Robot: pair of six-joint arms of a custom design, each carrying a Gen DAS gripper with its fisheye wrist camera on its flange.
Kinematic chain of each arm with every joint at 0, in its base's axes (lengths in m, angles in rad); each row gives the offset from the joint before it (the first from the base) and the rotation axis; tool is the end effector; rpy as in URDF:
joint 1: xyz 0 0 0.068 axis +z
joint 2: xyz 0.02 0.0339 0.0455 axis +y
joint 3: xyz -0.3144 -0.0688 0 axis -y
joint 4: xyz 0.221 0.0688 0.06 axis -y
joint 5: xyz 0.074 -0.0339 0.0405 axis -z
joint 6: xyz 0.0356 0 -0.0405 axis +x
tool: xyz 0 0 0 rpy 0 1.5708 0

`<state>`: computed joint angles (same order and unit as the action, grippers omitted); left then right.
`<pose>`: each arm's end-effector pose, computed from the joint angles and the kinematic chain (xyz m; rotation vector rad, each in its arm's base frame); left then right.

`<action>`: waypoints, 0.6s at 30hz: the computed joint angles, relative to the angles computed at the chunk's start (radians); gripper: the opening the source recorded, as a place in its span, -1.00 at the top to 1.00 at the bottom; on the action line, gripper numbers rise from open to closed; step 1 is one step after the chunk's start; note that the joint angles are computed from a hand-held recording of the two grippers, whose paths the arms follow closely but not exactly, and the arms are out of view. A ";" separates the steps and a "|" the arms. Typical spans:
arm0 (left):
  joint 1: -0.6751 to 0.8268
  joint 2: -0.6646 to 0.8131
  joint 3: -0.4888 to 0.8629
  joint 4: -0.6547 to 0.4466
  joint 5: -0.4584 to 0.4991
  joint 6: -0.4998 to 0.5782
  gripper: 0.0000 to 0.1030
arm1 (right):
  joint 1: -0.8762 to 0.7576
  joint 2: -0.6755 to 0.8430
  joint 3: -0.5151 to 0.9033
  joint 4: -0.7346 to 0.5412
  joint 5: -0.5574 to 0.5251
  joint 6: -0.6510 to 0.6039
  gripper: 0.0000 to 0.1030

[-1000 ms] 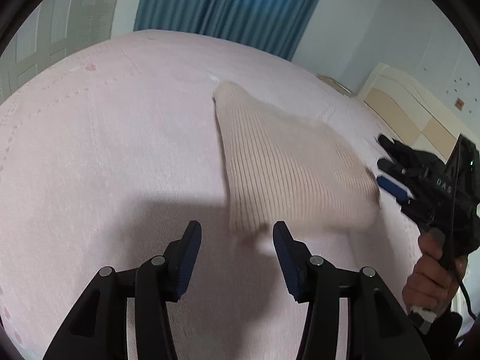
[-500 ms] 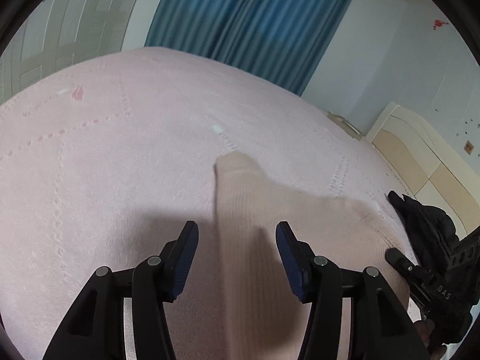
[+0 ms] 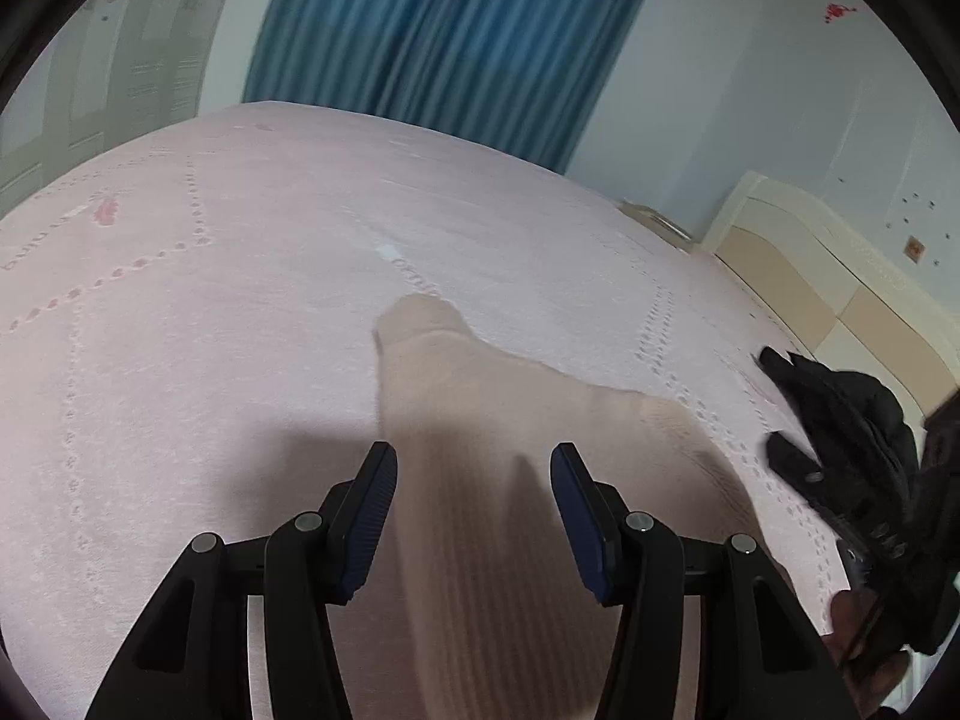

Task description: Fold small clothes

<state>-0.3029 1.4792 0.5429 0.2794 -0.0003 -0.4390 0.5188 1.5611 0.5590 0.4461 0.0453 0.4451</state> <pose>0.2456 -0.0768 0.2172 -0.1537 2.2532 -0.4022 0.2436 0.1372 0.2162 -0.0527 2.1702 0.5158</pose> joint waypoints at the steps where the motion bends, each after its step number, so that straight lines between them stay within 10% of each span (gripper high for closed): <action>1: -0.011 0.011 0.003 0.006 0.000 0.004 0.03 | 0.013 0.028 0.024 -0.021 0.007 -0.009 0.36; 8: -0.103 0.089 0.047 -0.036 -0.131 0.027 0.03 | 0.122 0.162 0.148 -0.210 0.211 -0.094 0.36; 18: -0.078 0.127 0.062 -0.054 -0.110 -0.008 -0.09 | 0.091 0.172 0.184 -0.256 0.141 -0.029 0.34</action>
<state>-0.3811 1.6058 0.6045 0.2251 -0.1106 -0.4473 0.6100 1.7327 0.7429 0.1905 0.1865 0.4163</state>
